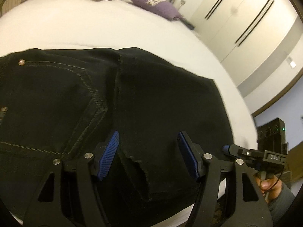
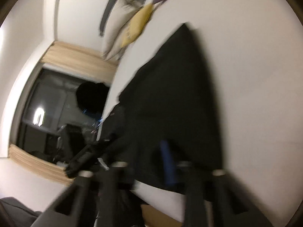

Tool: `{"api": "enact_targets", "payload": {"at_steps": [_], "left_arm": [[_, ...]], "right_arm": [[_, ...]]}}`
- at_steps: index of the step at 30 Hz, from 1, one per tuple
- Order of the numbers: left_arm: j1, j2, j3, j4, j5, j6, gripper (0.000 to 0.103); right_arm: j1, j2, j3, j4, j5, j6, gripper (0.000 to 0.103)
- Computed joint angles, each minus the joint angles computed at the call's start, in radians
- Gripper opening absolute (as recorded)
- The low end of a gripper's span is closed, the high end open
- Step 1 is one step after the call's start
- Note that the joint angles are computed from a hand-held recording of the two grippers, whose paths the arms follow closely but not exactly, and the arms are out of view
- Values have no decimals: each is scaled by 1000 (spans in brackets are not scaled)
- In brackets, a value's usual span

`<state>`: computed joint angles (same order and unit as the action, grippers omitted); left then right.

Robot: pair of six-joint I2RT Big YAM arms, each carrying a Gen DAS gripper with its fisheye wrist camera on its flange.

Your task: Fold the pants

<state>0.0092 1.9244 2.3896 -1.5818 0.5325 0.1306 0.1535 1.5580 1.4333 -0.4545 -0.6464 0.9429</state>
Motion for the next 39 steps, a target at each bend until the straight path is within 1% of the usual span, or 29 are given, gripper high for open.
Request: {"api": "enact_targets", "payload": {"at_steps": [1,2,3,4,5,6,7,8,10,12,14,15,16,17,18,19,20,22,23,24,26,28,29,31,32,34,35,37,39], "left_arm": [[0,6,15,-14,4,-4,63],[15,9,24,-26,9,5,63],[18,7,26,-28,0,4,63],[34,8,28,-37,-1,19,63],[33,5,22,-34,-4,17,63],[30,4,19,-29,-8,12,63],[27,5,19,-26,-15,8,63],[35,0,22,-38,-15,17,63],[15,-5,15,-27,-29,-5,63],[17,2,29,-37,-28,-1,63],[15,4,32,-37,-23,-8,63],[5,11,38,-33,-25,-19,63],[-5,17,37,-22,-28,-30,63],[-4,18,40,-25,-27,-28,63],[-2,23,52,-38,-28,-22,63],[2,25,62,-47,-28,-19,63],[8,26,74,-58,-28,-18,63],[31,24,99,-74,-21,-32,63],[50,15,105,-72,-11,-39,64],[67,5,103,-65,-6,-44,65],[116,-32,72,-29,5,-68,70],[189,-86,6,39,34,-115,74],[238,-113,-30,78,47,-150,79],[304,-142,-80,132,78,-213,84],[351,-157,-115,170,109,-264,88],[399,-161,-145,204,128,-323,89],[419,-158,-154,210,130,-349,89],[451,-166,-206,262,180,-412,89],[464,-167,-252,296,205,-469,89]], "right_arm": [[-15,-4,0,-31,-15,54,8],[-17,-4,15,-65,-14,67,10],[-18,-6,45,-117,5,41,22],[-14,-10,75,-136,29,11,36],[-10,-5,89,-109,28,9,43],[-4,0,108,-60,15,23,54],[-3,0,118,-30,1,35,60],[5,25,154,-3,-20,44,61],[24,97,246,-17,-25,41,62],[33,178,338,-41,-28,61,62],[28,228,373,-10,-49,118,71],[24,267,407,-19,-56,139,83],[21,303,443,-79,-44,129,80],[10,324,459,-144,-31,111,71],[7,340,484,-208,-12,108,53],[5,334,484,-232,0,110,52],[10,324,479,-229,7,113,53],[25,293,487,-287,65,33,62],[30,264,459,-261,73,15,71],[36,237,424,-211,65,18,72],[36,186,340,-107,35,45,72],[50,168,307,-47,32,70,72],[51,162,299,-42,28,70,72],[57,168,302,-60,29,75,72],[55,159,283,-48,20,85,72],[59,157,267,-23,10,100,72],[62,164,274,-21,9,103,72],[69,175,285,-24,9,106,72],[75,179,294,-33,12,98,72]]}}
